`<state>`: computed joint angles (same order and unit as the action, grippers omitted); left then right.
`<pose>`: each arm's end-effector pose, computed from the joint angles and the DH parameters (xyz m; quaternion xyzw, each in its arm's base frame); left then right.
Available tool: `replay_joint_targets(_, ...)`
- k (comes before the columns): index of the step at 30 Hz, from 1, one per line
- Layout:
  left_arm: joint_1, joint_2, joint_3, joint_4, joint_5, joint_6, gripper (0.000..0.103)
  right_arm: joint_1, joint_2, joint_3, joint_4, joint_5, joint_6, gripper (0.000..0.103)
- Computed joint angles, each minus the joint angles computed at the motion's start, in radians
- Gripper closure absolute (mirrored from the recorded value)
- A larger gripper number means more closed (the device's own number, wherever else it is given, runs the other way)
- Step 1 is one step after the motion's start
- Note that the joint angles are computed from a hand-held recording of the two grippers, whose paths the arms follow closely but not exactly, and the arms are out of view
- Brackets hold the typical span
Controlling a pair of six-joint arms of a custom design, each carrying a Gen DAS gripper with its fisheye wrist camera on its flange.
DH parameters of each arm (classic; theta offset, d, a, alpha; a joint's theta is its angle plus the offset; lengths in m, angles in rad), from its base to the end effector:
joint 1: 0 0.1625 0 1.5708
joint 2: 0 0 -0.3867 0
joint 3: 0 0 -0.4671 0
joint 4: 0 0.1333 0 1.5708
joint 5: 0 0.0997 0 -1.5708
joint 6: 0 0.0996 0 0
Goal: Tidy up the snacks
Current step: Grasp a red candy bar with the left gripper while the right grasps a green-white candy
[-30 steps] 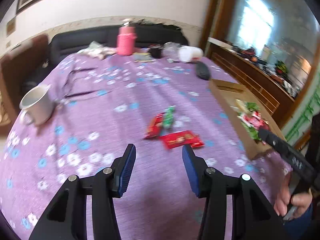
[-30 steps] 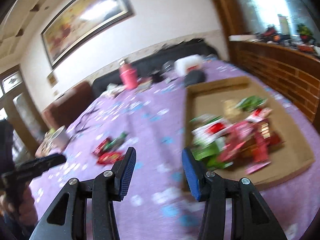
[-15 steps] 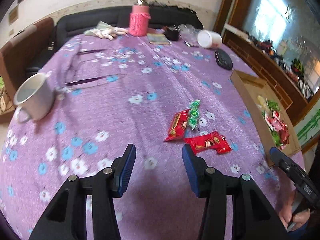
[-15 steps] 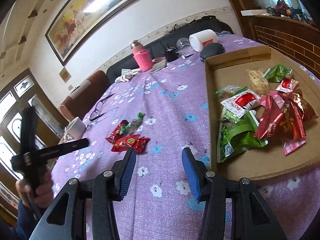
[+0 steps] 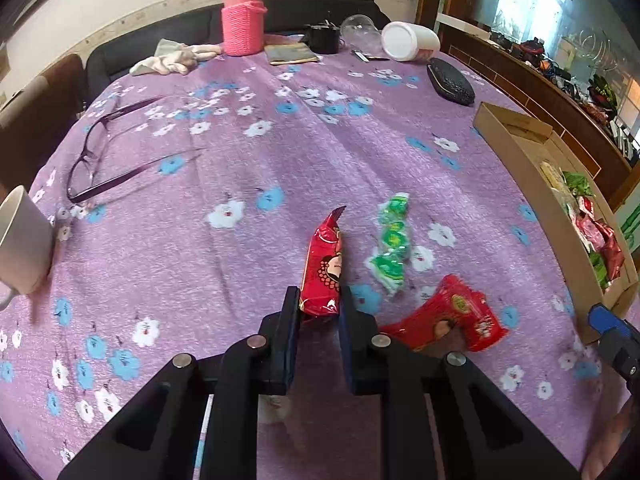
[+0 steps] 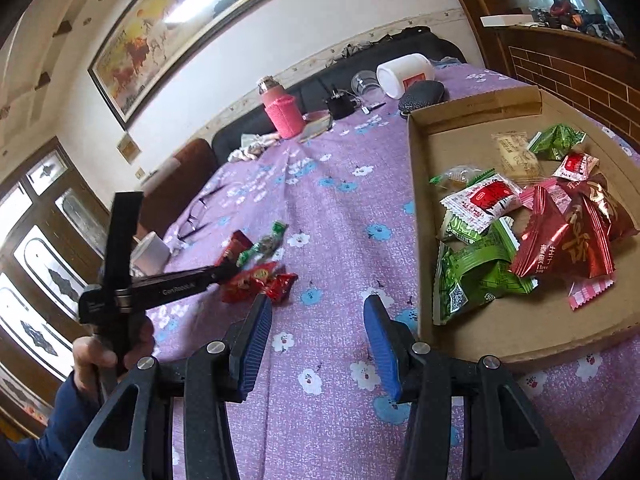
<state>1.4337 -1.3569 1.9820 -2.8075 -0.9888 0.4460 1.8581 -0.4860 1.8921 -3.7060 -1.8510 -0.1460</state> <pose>0.1056 -0.6104 0.2562 0.1798 0.8998 -0.2429 0.3147 0.2591 -0.5038 -0.1226 0.1502 -0.9142 0.3614 0.1052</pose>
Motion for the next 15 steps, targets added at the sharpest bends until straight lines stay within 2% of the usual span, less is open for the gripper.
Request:
replay_joint_targets(3, 0.018, -0.006, -0.017, 0.013, -0.023, -0.026, 0.086, 0.029, 0.002, -0.032, 0.064, -0.047, 0.016, 0.052)
replay_joint_targets(7, 0.028, -0.02, -0.031, 0.025, -0.063, -0.058, 0.086, 0.05, -0.011, -0.101, 0.199, -0.014, 0.094, 0.051)
replay_joint_targets(12, 0.022, -0.038, -0.014, -0.032, -0.061, -0.05, 0.086, 0.065, 0.074, -0.318, 0.457, -0.057, 0.222, 0.051)
replay_joint_targets(15, 0.03, -0.044, -0.02, -0.038, -0.065, -0.072, 0.086, 0.054, 0.135, -0.428, 0.574, -0.029, 0.291, 0.051)
